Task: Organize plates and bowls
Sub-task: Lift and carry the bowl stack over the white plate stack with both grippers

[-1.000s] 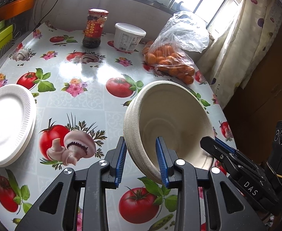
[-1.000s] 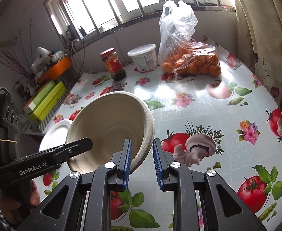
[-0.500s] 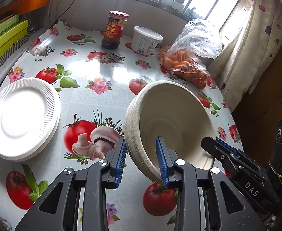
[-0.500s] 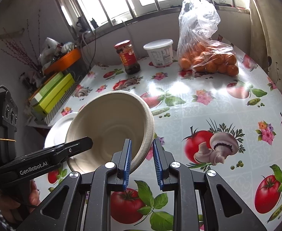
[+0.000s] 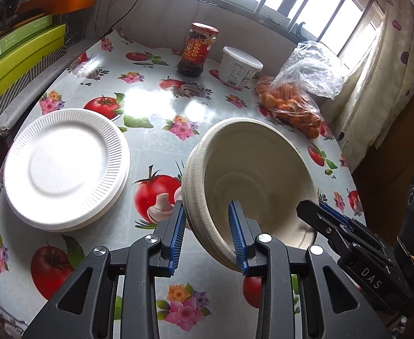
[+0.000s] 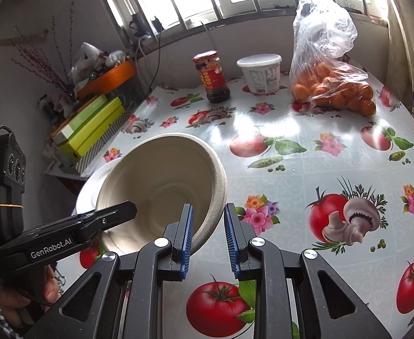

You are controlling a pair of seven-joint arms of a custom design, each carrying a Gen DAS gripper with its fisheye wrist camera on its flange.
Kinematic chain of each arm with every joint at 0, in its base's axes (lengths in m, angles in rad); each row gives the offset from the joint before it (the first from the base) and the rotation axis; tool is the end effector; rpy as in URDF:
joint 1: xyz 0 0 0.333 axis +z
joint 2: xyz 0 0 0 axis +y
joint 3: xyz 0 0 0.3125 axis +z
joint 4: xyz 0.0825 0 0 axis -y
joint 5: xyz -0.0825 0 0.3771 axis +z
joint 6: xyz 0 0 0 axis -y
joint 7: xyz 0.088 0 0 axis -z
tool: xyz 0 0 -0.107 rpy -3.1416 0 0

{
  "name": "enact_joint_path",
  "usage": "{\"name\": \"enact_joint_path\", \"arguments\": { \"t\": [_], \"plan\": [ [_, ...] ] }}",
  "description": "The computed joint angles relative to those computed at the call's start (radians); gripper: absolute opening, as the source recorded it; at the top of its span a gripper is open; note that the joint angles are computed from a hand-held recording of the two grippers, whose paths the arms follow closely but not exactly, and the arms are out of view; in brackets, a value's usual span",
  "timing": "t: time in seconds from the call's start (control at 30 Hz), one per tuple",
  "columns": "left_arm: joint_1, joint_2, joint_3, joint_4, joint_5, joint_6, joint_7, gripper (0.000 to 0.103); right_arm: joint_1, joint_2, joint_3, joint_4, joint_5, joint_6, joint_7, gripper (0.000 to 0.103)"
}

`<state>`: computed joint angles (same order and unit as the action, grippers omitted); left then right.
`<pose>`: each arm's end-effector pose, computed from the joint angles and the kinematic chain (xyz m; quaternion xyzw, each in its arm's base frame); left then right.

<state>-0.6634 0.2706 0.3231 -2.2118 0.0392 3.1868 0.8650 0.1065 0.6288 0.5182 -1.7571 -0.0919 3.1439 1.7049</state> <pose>0.5573 -0.2095 0.3475 -0.7482 0.5617 -0.3269 0.1332 0.6051 0.3655 0.3498 -0.7486 0.5145 -0.0692 0.4124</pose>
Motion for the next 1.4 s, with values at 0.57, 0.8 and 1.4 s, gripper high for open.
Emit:
{"name": "enact_joint_path", "arguments": {
  "t": [0.57, 0.8, 1.4],
  "plan": [
    [-0.230, -0.048, 0.288, -0.100, 0.058, 0.023, -0.084, 0.032, 0.081, 0.052, -0.013, 0.103, 0.021, -0.054, -0.056, 0.022],
    [-0.292, -0.058, 0.374, -0.130, 0.047, 0.028, -0.077, 0.032, 0.124, 0.096, -0.022, 0.182, 0.052, -0.095, -0.092, 0.022],
    [-0.409, -0.065, 0.561, -0.157, 0.013, 0.014, -0.047, 0.032, 0.268, 0.208, -0.095, 0.424, 0.129, -0.227, -0.197, 0.022]
  ]
}}
